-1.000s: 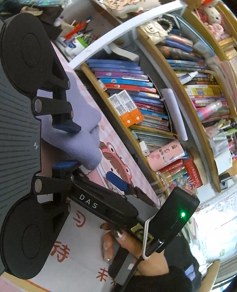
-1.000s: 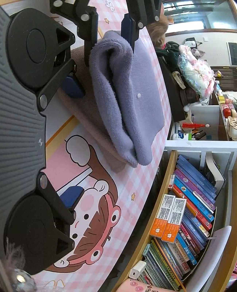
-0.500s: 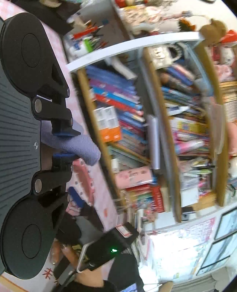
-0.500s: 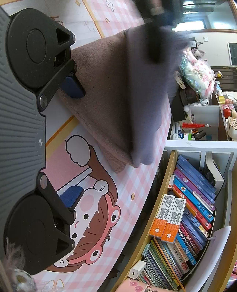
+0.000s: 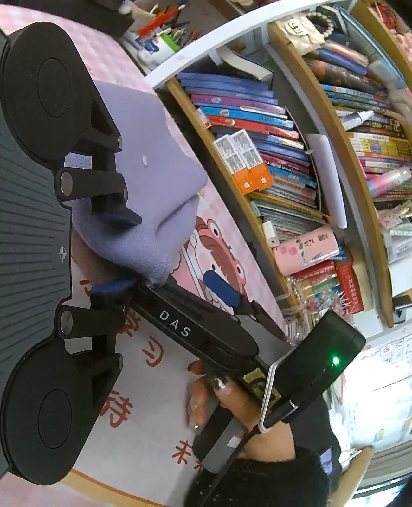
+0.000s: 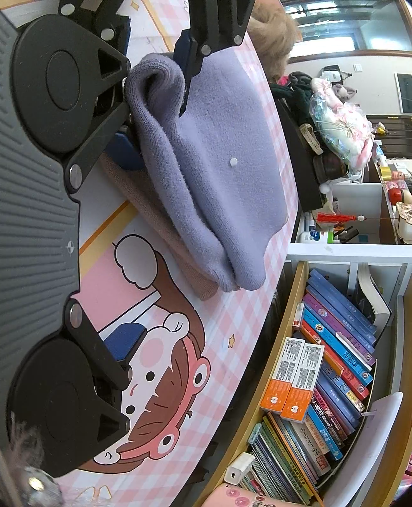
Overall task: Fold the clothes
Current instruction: 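Open the left gripper to release the folded hem and pull away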
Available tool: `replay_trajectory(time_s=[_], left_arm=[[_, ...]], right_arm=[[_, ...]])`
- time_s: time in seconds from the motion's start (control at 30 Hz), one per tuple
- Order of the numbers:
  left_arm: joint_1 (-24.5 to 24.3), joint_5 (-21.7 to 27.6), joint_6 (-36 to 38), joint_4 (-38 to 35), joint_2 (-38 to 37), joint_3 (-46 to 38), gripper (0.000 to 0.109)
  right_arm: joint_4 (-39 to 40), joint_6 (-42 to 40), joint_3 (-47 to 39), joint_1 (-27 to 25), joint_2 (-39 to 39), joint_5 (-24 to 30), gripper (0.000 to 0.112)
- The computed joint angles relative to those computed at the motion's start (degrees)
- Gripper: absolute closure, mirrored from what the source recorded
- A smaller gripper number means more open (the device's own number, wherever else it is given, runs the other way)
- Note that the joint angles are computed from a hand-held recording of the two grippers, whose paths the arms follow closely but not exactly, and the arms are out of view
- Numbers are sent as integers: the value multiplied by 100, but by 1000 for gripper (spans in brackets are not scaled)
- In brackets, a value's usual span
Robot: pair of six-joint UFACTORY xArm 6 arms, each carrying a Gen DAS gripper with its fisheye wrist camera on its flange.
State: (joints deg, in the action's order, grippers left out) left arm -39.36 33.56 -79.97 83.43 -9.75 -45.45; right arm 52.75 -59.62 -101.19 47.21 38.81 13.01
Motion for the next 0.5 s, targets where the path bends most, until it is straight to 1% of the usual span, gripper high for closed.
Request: replay_trajectory(time_s=[0.1, 0.13, 0.2, 0.23, 0.3, 0.37, 0.4, 0.43, 0.5], left_arm=[[61, -123, 507, -380, -283, 97, 73], [97, -168, 532, -417, -400, 145, 69], [345, -648, 138, -123, -724, 292, 62], [401, -739, -302, 170, -881, 339, 60], [357, -510, -1183, 880, -1061, 371, 60], [190, -45, -1585, 1171, -1043, 377, 60], [160, 85, -1575, 1091, -962, 345, 60], [172, 117, -1401, 845, -827, 289, 60], [212, 70, -741, 168, -520, 175, 60]], right_arm=[[31, -16, 8, 5, -5, -4, 9], [44, -23, 9, 4, -7, 0, 9], [-6, 13, 16, 10, -7, -16, 9], [-9, -1, 25, 19, -10, -45, 9], [-6, -20, 37, 29, -13, -74, 9], [-6, -20, 34, 29, -10, -73, 9], [-6, -20, 34, 29, -10, -73, 9], [-7, -19, 30, 28, -7, -71, 9], [-8, -17, 27, 28, -4, -70, 9]])
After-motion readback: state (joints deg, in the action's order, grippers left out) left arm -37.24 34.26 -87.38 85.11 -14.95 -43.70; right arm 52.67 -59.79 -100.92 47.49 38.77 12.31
